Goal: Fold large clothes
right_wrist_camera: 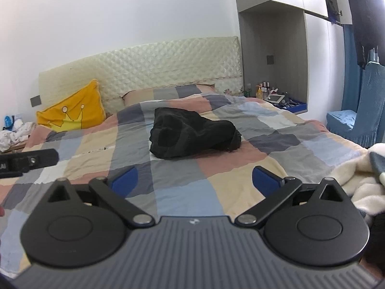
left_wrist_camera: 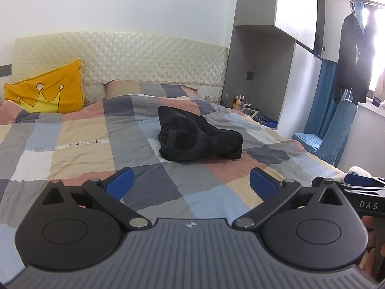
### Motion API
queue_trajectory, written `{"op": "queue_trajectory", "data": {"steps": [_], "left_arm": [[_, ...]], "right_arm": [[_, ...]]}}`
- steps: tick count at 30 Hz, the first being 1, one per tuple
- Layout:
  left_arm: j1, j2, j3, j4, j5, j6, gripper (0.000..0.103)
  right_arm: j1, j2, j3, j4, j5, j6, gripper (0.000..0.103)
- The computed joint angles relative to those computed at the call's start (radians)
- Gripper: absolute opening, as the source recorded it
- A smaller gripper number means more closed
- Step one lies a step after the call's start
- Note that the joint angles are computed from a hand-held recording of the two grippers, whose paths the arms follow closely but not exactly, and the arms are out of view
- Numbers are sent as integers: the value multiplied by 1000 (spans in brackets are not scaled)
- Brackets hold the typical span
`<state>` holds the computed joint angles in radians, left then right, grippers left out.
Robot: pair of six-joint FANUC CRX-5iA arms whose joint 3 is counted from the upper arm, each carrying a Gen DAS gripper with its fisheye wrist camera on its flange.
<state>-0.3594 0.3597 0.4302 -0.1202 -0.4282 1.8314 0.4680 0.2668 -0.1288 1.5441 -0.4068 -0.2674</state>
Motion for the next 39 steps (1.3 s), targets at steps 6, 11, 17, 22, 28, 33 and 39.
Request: {"op": "queue_trajectory", "data": {"steps": [6,11,17,22,28,33,39], "left_arm": [[-5,-5,10,-13,-26,8,103],[-14,-3,27,-52,-51,33,103],[-31,-4,48,-128,-80,76,103],[-32,-8,44,-137,-81,88,103],[-33,-7,46,-140,-86,96,103],[-29,-9,39,-127,-82,85,103],[-29,-13,34,-138,-79,92,103]], "right_arm": [[1,-1,0,-16,9,19,103],[1,1,1,-19,11,28,103],[4,2,3,-27,17,39,103],[5,3,0,-28,17,46,103],[8,7,5,-35,10,50,103],[9,7,7,-38,11,57,103],[14,11,15,-60,9,82,103]]}}
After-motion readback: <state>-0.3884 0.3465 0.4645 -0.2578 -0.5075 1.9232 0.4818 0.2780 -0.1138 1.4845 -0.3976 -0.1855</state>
